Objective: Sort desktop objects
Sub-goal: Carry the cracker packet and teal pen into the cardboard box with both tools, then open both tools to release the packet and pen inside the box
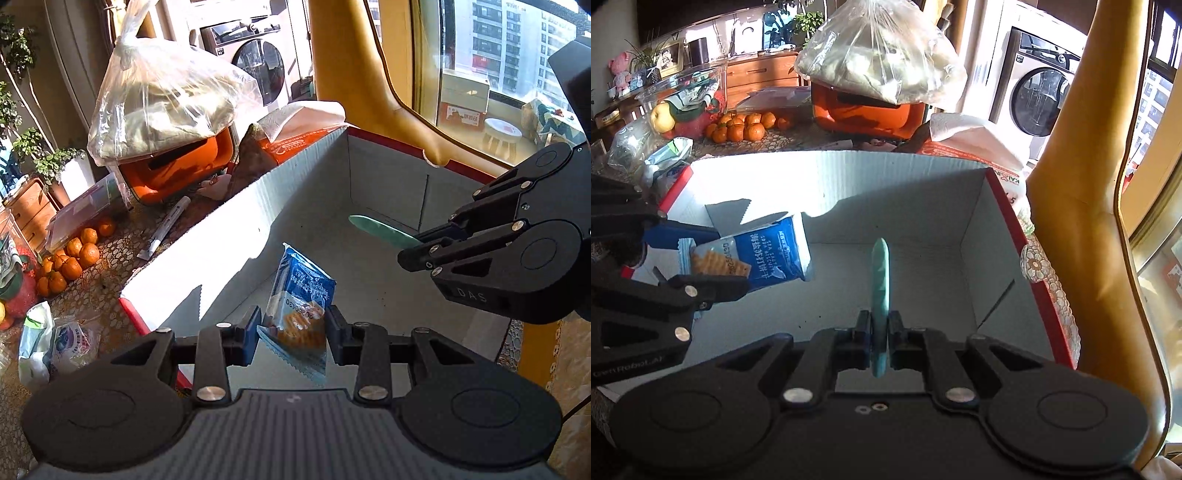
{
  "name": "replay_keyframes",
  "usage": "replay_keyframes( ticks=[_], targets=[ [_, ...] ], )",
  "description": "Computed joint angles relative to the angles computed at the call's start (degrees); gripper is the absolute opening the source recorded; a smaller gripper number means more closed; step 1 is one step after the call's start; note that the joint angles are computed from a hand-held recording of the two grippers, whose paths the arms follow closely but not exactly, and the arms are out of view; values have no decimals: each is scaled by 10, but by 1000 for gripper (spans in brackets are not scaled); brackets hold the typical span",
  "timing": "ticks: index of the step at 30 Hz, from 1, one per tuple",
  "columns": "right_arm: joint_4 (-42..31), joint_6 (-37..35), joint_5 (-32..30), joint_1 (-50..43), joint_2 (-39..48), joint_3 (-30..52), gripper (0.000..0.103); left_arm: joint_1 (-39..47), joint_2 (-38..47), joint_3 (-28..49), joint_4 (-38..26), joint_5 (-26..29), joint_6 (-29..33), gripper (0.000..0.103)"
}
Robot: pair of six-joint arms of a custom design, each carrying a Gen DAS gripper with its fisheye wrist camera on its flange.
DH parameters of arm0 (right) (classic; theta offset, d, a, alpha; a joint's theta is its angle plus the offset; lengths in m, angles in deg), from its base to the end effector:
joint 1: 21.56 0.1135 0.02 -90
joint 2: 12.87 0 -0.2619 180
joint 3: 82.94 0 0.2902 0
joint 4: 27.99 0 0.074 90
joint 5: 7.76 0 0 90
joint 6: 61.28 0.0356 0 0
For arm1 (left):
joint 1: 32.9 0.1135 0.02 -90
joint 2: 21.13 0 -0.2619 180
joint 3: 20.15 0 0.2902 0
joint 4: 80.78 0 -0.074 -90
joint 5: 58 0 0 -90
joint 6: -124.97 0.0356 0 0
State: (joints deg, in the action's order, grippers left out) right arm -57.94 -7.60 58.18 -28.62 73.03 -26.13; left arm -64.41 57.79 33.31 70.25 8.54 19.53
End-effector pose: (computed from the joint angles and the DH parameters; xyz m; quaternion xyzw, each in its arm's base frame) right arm 0.3091 -0.0237 0.1423 -0.2919 0.8979 0.0902 0.3168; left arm 0.2578 -0.1414 0.1590 0.0688 0.9319 0.0584 0.3514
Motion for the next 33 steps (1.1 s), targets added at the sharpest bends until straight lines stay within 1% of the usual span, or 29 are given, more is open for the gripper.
replay_keyframes(
  ticks=[4,7,13,20,22,24,27,29,30,33],
  targets=[
    [-39,-15,13,-2,36,38,8,18,22,14,-8,29,7,36],
    [-54,-28,24,-3,49,50,8,32,44,30,-19,55,14,36],
    [-71,-35,44,-3,75,68,8,38,86,63,-36,70,32,36],
    [-84,-38,62,0,94,84,8,49,129,109,-84,86,53,36],
    [-93,-43,69,4,103,94,8,57,148,129,-102,104,62,35],
    [-100,-52,77,7,108,99,9,58,164,143,-116,105,68,35],
    [-102,-55,79,8,113,103,9,62,174,153,-126,121,76,35],
    [-108,-51,77,8,119,109,11,63,174,153,-128,122,77,35],
    [-111,-51,75,8,121,111,15,66,172,151,-126,128,77,35],
    [-119,-51,73,8,122,117,19,69,162,142,-120,131,73,35]
  ],
)
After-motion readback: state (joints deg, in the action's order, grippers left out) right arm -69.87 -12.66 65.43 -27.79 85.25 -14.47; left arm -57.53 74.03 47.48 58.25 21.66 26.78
